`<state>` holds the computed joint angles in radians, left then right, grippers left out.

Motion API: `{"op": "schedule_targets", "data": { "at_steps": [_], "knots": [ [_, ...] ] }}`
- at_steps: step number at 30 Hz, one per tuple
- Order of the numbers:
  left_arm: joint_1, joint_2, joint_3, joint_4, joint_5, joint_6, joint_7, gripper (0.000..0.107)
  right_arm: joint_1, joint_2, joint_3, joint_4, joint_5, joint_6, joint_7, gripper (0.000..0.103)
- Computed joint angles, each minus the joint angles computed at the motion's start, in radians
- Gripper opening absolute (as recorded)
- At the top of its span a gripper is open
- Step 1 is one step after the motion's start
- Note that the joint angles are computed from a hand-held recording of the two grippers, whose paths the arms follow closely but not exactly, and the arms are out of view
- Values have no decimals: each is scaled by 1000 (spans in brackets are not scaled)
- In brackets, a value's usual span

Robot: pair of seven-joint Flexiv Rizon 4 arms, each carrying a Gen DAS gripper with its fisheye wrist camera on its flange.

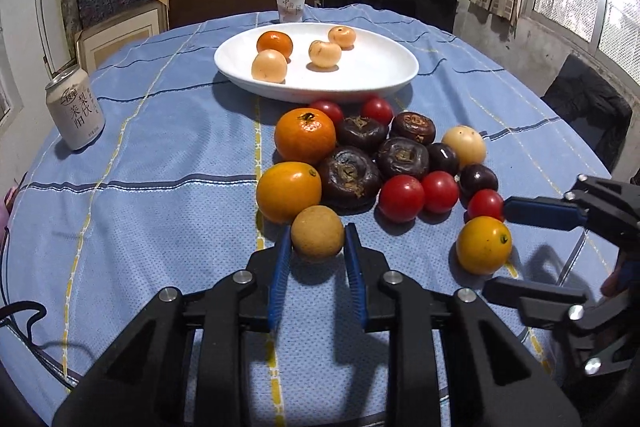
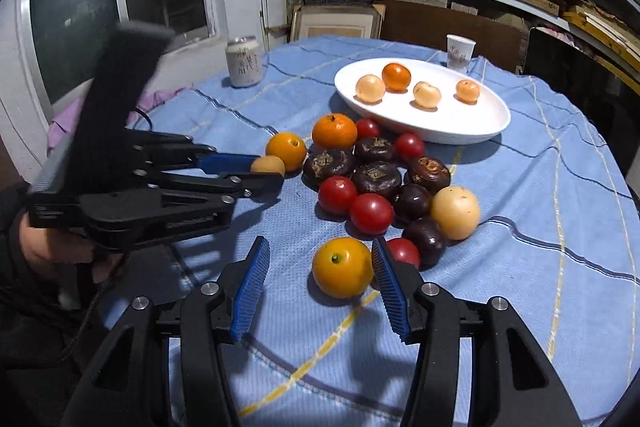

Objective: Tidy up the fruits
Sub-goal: 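Grasp the small brown round fruit with the left tool while the right tool grasps a yellow tomato, then carry both fruits onto the white plate and open both tools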

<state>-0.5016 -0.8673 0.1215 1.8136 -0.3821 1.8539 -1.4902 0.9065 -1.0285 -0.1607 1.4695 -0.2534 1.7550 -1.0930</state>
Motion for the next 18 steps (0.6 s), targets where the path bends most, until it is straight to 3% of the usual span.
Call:
{"op": "schedule_targets", "data": {
  "at_steps": [5, 8, 10, 14, 18],
  "knots": [
    [27, 3, -29, 6, 15, 12, -3, 26, 59, -16, -82, -17, -3, -61, 17, 55],
    [43, 6, -45, 10, 26, 16, -3, 26, 170, -29, -237, 6, -35, -107, 37, 49],
    [49, 6, -51, 10, 30, 18, -3, 26, 215, -39, -303, 18, -48, -115, 64, 39],
    [62, 8, -65, 15, 37, 29, -5, 26, 166, -29, -247, 21, -56, -77, 82, 37],
    [70, 7, -74, 16, 42, 36, -5, 26, 163, -37, -245, 33, -10, -10, 89, 36]
  ]
}}
